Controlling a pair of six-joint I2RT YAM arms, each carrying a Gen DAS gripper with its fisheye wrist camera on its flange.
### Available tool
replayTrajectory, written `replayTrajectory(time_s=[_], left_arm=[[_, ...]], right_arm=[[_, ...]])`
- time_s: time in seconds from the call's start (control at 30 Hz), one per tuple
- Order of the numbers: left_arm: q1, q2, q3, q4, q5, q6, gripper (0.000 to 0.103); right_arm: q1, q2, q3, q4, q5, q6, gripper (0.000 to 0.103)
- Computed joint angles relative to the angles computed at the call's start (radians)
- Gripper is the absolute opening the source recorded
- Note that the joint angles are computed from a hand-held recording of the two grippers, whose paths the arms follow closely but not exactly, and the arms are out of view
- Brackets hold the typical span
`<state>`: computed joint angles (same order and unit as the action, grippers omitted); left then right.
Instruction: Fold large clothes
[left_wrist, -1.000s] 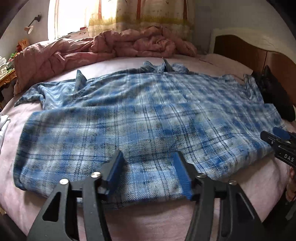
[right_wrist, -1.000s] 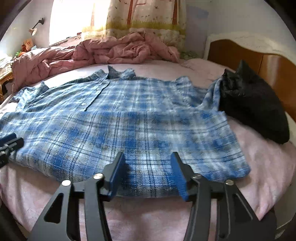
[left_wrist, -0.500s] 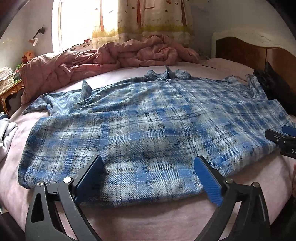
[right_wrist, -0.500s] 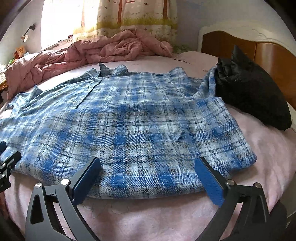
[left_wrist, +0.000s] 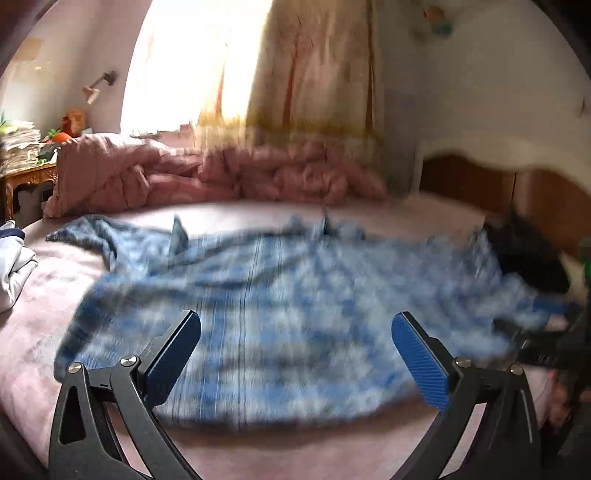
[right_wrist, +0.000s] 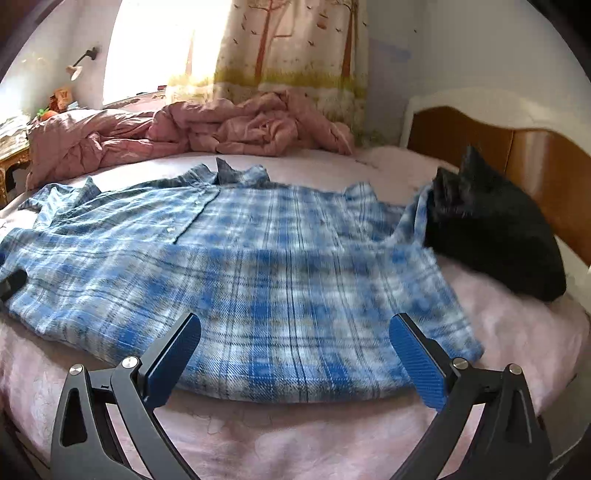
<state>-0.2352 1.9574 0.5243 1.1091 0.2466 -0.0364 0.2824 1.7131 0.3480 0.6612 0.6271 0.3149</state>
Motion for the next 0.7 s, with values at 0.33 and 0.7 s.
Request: replayTrajectory(time_s=[0.33, 0.7], left_arm=[[-0.079, -0.032, 0.302, -0.221, -0.090, 0.080, 0.103], [-0.062, 0.285, 0.651, -0.448, -0.099, -0.044, 0.103]], right_arm=[[-0.286, -0.287, 0.122, -0.290, -0.223, -0.100, 0.103], [-0.755, -0.002, 0.352, -0.227, -0.707, -0.036, 0.078]])
